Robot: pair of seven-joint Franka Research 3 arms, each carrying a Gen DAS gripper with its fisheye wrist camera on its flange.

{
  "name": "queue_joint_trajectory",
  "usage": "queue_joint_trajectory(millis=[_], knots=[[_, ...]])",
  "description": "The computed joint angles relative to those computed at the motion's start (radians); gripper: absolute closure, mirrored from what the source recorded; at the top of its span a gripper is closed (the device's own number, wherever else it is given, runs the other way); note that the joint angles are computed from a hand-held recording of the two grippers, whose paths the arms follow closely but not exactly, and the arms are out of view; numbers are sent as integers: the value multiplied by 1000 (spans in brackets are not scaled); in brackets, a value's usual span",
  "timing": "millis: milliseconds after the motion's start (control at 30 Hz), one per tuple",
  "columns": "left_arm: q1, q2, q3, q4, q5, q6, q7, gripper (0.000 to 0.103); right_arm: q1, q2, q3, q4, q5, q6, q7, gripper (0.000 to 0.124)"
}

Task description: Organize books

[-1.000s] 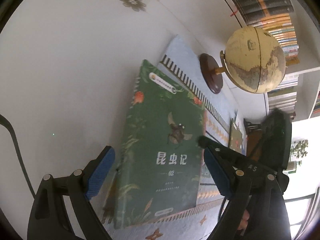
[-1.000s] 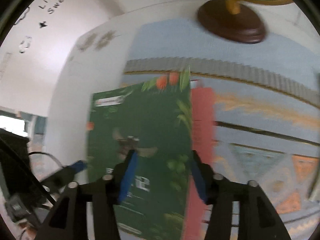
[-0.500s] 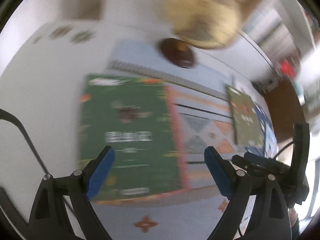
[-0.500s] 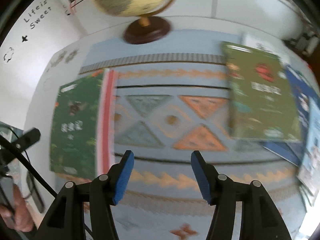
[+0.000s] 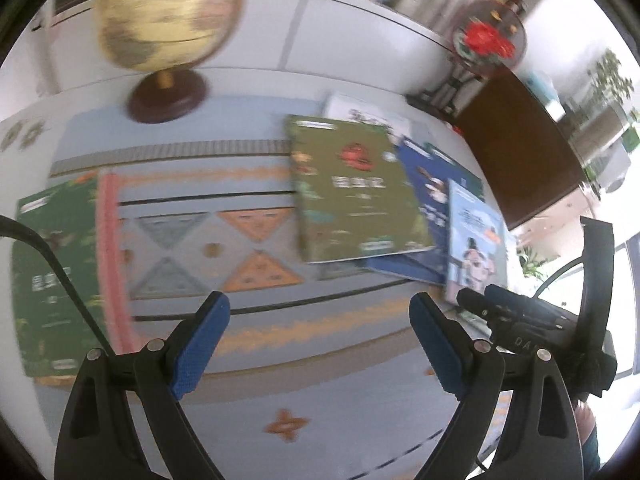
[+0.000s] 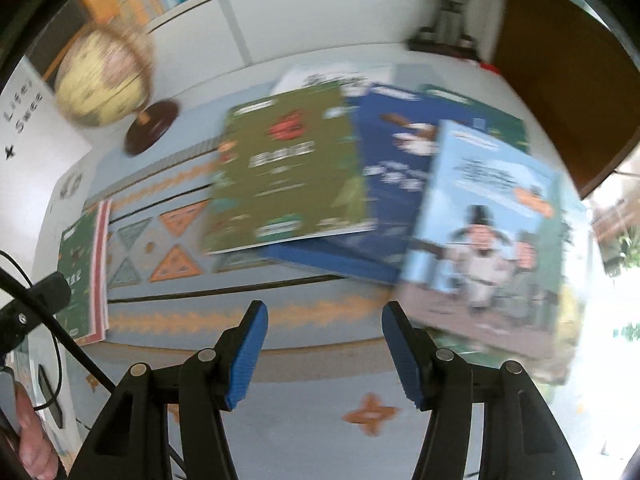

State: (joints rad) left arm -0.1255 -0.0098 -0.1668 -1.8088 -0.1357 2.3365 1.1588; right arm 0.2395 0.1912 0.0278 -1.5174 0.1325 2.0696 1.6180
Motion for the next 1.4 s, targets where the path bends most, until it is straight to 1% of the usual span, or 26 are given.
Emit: queue_joint_trajectory(millis=[133, 200, 233, 300, 367, 467, 533, 567, 667, 733, 867, 1000, 1100, 1167, 1233, 1267, 1333, 1400], knots=[[-43, 92, -39, 128, 55, -19, -36, 12, -56, -20, -34, -20, 18, 12, -34, 66], [-69, 151, -54, 208, 107, -35, -50, 12, -80, -31, -49, -41, 9, 43, -43, 66], [-81, 181, -59, 246, 131, -46, -55, 12, -94, -35, -59, -53, -3, 63, -45, 66], [-110, 255, -66, 339, 182, -82, -68, 12, -117, -26, -69, -51, -5, 71, -46, 66], [-136, 342, -73, 445, 206, -124, -69, 12, -146, -7, -80, -40, 11, 65, -50, 69], [-161, 465, -83, 589, 196, -173, -60, 13, -195, 29, -91, -13, 71, 36, -64, 71], [-180, 537, -82, 676, 196, -202, -61, 13, -219, 41, -92, -7, 110, 26, -74, 76], [-197, 587, -77, 741, 205, -234, -65, 14, -230, 46, -92, -7, 129, 21, -81, 76], [-229, 675, -69, 852, 214, -291, -68, 18, -259, 58, -90, -9, 193, 15, -102, 76], [-243, 718, -65, 905, 211, -321, -71, 19, -273, 75, -87, 3, 221, -4, -119, 77], [-261, 726, -54, 897, 218, -328, -92, 19, -275, 89, -85, 4, 219, 4, -151, 78], [-260, 709, -63, 838, 202, -312, -125, 19, -277, 115, -83, 25, 218, -10, -167, 78], [-275, 698, -53, 815, 227, -295, -152, 19, -277, 118, -80, 20, 220, -5, -187, 78], [-275, 704, -62, 823, 220, -296, -154, 19, -281, 128, -73, 35, 240, -16, -213, 78], [-272, 715, -70, 838, 208, -296, -151, 19, -297, 147, -59, 65, 296, -53, -245, 77], [-268, 724, -80, 850, 192, -293, -145, 19, -296, 152, -58, 74, 304, -63, -246, 77], [-276, 740, -79, 883, 186, -310, -152, 18, -298, 157, -54, 83, 322, -74, -261, 77], [-252, 741, -100, 878, 140, -287, -138, 18, -304, 162, -55, 87, 339, -76, -270, 77]])
